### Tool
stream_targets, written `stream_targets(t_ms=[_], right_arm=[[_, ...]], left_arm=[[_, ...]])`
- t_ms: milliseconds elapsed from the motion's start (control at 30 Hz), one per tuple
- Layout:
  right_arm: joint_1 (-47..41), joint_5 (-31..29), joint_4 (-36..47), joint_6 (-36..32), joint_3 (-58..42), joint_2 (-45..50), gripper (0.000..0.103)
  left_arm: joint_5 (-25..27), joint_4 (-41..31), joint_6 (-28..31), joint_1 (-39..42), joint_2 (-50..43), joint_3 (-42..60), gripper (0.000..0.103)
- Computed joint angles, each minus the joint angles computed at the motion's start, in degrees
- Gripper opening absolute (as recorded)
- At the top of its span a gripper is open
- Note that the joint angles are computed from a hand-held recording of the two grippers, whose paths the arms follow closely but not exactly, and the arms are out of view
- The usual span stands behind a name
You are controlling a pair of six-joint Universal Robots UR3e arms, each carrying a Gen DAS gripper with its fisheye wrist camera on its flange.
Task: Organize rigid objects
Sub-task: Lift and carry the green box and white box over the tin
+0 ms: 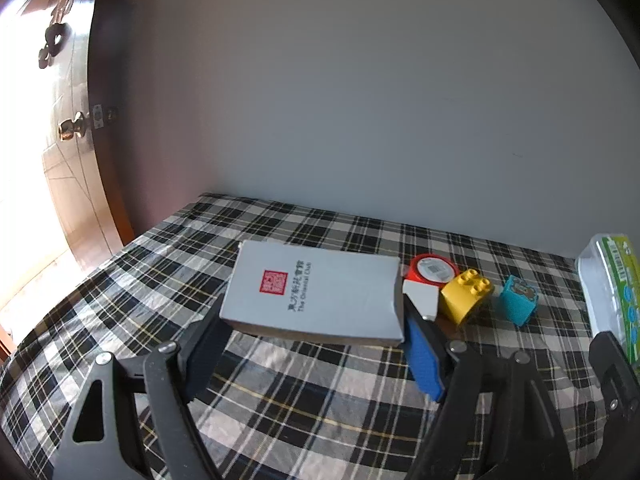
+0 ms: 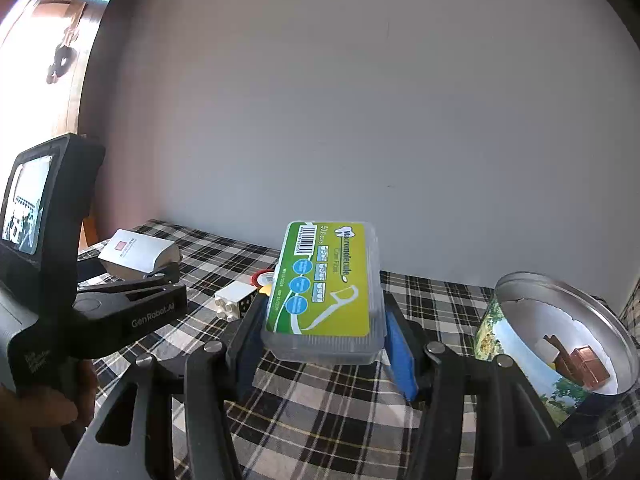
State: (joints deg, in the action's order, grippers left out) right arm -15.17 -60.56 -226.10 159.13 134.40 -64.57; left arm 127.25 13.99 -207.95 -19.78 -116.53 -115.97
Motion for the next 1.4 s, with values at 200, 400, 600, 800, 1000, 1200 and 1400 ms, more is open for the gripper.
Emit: stream_targets(t_ms=[200,400,600,800,1000,1200,1400], right_arm=[[-3.0,2.4,-0.7,-1.4,2.0,-1.0,0.057],[-5.2,3.8,-1.5,-2.4,3.6,-1.7,0.057],[-6.8,4.9,-2.0,-3.3,5.2,-2.9,0.057],[-8.4,6.1,-1.4,-3.4,5.6,-3.6,0.057],[-11.5,8.5,-1.0,-5.3,6.7,-4.6,0.057],[-15.5,11.4,-1.1,-7.3,7.8,-5.4,0.057],[-19.5,14.2,0.9,-8.7,8.1,-6.7,0.057]], left_arm=[[1.2,-0.2,-0.3,-1.7,-0.8,1.1,0.079],[3.2,-1.2,-0.1,-3.5,-2.1,3.2,0.079],[3.9,-2.0,-0.2,-4.5,-2.6,4.3,0.079],[4.9,-3.3,-0.1,-5.8,-3.4,6.0,0.079],[5.8,-4.8,-0.5,-7.7,-4.4,8.1,0.079],[6.0,-6.2,-0.7,-9.1,-5.3,10.3,0.079],[6.1,-8.4,-1.8,-10.6,-6.9,13.3,0.079]])
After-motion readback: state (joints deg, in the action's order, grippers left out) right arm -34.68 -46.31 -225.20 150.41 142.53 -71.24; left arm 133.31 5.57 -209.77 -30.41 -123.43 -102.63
